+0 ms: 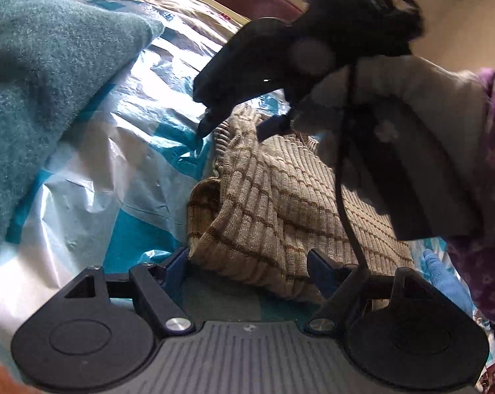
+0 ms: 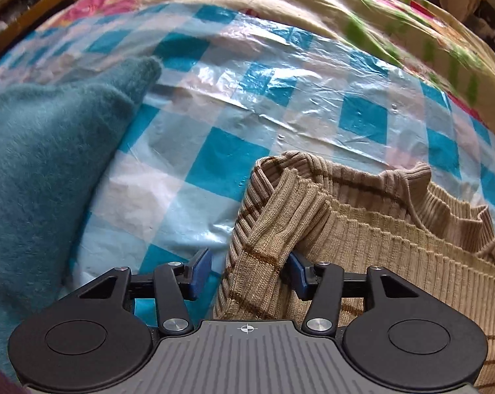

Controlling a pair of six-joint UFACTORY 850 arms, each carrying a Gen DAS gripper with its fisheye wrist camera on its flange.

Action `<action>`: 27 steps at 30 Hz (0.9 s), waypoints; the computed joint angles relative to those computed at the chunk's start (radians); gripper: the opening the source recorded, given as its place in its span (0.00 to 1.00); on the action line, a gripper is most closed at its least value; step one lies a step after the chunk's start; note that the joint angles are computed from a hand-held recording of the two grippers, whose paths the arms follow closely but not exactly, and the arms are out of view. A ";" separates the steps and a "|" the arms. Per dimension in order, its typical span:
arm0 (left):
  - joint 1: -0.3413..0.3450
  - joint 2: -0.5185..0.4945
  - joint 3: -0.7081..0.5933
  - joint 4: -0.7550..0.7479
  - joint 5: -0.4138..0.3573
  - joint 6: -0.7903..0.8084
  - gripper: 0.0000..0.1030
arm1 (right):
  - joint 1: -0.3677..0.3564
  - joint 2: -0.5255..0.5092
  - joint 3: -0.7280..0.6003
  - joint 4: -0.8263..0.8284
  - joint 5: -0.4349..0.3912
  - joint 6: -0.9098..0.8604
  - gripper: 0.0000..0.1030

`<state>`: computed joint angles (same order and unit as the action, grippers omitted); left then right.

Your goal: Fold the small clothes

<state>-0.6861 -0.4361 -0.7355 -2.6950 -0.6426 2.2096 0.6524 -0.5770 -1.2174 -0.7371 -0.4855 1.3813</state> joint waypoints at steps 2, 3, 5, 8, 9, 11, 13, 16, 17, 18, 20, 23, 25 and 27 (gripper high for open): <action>-0.005 0.002 0.000 -0.007 0.007 0.015 0.79 | 0.004 -0.021 -0.019 -0.022 -0.036 0.003 0.33; -0.003 0.002 0.001 -0.006 0.005 0.012 0.79 | 0.004 -0.025 -0.023 -0.027 -0.050 0.001 0.30; 0.007 0.002 0.005 0.014 -0.014 -0.021 0.76 | -0.003 -0.013 -0.010 -0.030 -0.040 -0.001 0.23; 0.012 0.001 0.006 0.018 -0.012 -0.035 0.61 | -0.010 0.021 0.024 -0.050 -0.013 0.013 0.14; 0.011 0.000 0.005 0.015 -0.007 -0.034 0.55 | -0.012 0.033 0.037 -0.062 0.000 0.026 0.13; 0.010 -0.002 0.004 0.017 -0.004 -0.034 0.44 | -0.017 0.058 0.064 -0.091 0.033 0.062 0.13; 0.006 -0.004 0.001 0.004 -0.002 -0.022 0.43 | -0.022 0.084 0.094 -0.129 0.070 0.110 0.12; 0.003 -0.007 0.003 -0.005 -0.012 -0.016 0.44 | -0.033 0.126 0.143 -0.197 0.126 0.192 0.12; 0.003 -0.009 0.002 -0.006 -0.012 -0.022 0.46 | -0.038 0.141 0.160 -0.221 0.143 0.222 0.12; 0.003 -0.009 0.003 -0.002 -0.015 -0.031 0.47 | -0.043 0.155 0.176 -0.248 0.160 0.256 0.12; 0.004 -0.003 0.011 0.002 -0.019 -0.053 0.52 | -0.052 0.182 0.206 -0.304 0.190 0.322 0.12; 0.000 0.013 0.027 -0.007 -0.026 -0.079 0.61 | -0.064 0.218 0.247 -0.401 0.226 0.429 0.11; -0.004 0.012 0.025 -0.061 -0.024 -0.076 0.61 | -0.070 0.240 0.273 -0.476 0.251 0.507 0.11; 0.002 0.003 0.018 -0.080 -0.029 -0.109 0.62 | -0.074 0.260 0.296 -0.552 0.270 0.590 0.11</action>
<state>-0.6839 -0.4329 -0.7176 -2.7753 -0.6718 2.1010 0.5783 -0.3173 -0.9214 -1.2894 -0.2159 1.9712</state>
